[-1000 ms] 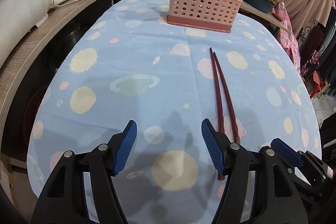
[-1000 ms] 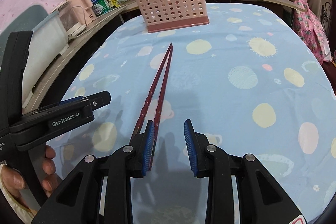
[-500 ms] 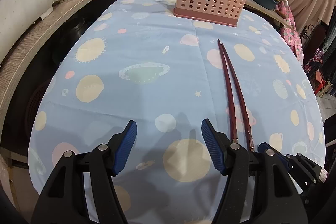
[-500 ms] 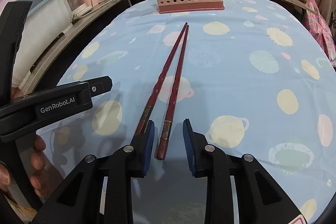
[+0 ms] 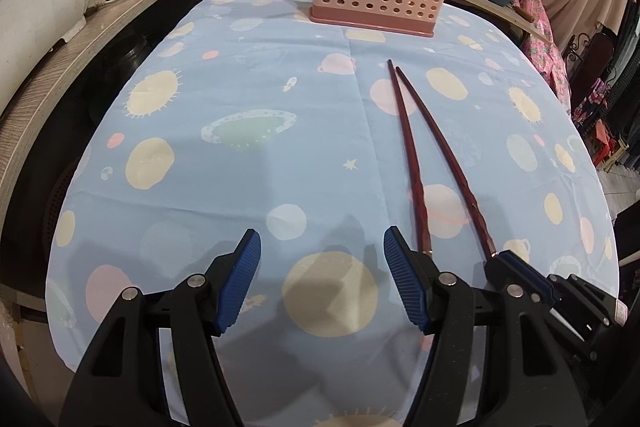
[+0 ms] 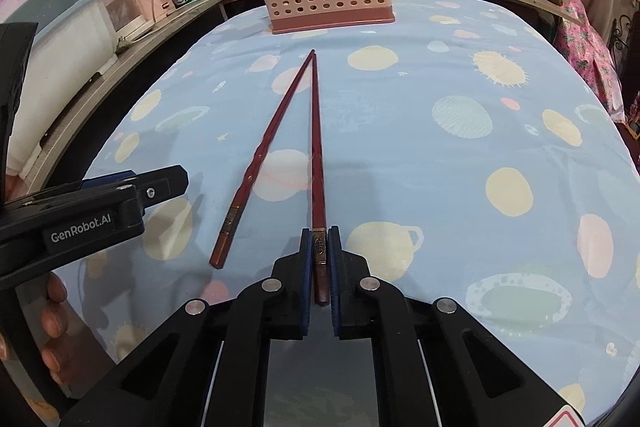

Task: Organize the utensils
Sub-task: 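Grasp the other dark red chopstick with the left tool while the right tool holds its own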

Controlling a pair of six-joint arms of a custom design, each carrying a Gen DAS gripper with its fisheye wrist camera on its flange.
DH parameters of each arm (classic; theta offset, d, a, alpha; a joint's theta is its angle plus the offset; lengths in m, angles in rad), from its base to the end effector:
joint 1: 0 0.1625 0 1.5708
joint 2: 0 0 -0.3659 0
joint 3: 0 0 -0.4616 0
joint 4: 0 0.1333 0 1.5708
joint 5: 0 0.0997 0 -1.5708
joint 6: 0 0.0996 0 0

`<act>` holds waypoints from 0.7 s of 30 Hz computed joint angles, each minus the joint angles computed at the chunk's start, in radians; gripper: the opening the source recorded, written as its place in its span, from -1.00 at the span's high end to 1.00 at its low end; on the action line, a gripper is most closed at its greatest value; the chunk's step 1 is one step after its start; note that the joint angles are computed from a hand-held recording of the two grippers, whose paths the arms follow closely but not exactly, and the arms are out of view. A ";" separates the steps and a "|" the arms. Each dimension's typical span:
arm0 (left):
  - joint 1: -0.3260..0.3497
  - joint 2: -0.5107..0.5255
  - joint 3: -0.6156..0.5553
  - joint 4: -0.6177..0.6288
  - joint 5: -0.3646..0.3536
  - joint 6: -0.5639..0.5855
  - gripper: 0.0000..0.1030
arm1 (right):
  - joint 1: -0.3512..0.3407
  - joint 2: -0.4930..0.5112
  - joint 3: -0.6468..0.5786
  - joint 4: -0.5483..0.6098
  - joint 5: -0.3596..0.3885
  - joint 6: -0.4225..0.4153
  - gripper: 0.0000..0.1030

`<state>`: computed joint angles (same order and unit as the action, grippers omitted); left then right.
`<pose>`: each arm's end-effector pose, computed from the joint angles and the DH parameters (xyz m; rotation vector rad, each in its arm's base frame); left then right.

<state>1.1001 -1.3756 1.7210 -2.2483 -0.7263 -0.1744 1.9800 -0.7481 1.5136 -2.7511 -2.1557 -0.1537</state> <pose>-0.0965 -0.6478 0.3351 0.1716 2.3470 -0.7072 0.3606 -0.6347 0.0557 0.5520 -2.4897 0.6288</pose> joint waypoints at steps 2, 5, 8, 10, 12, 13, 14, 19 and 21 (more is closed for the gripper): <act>-0.003 0.002 0.002 0.004 -0.007 0.002 -0.18 | -0.005 -0.009 0.008 -0.008 -0.007 0.007 0.87; -0.009 0.007 0.004 0.012 -0.021 0.006 -0.18 | -0.014 -0.028 0.024 -0.018 -0.015 0.022 0.87; -0.014 0.014 0.003 0.021 -0.031 0.009 -0.19 | -0.023 -0.048 0.037 -0.020 -0.021 0.044 0.87; -0.017 0.019 0.003 0.027 -0.045 0.009 -0.20 | -0.029 -0.059 0.046 -0.021 -0.019 0.057 0.87; -0.018 0.025 0.002 0.030 -0.056 0.010 -0.20 | -0.034 -0.069 0.052 -0.019 -0.014 0.069 0.87; -0.019 0.029 0.002 0.030 -0.057 0.013 -0.20 | -0.035 -0.071 0.053 -0.018 -0.013 0.071 0.87; -0.020 0.032 0.003 0.029 -0.057 0.016 -0.20 | -0.035 -0.072 0.055 -0.019 -0.012 0.071 0.87; -0.020 0.045 0.002 0.032 -0.047 0.013 -0.13 | -0.036 -0.072 0.055 -0.021 -0.010 0.071 0.87; -0.021 0.049 0.002 0.021 -0.041 0.021 -0.03 | -0.037 -0.072 0.055 -0.021 -0.008 0.070 0.87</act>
<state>1.0794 -1.3266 1.7232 -2.2268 -0.7668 -0.1530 1.9430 -0.8199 1.5691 -2.7722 -2.1637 -0.0834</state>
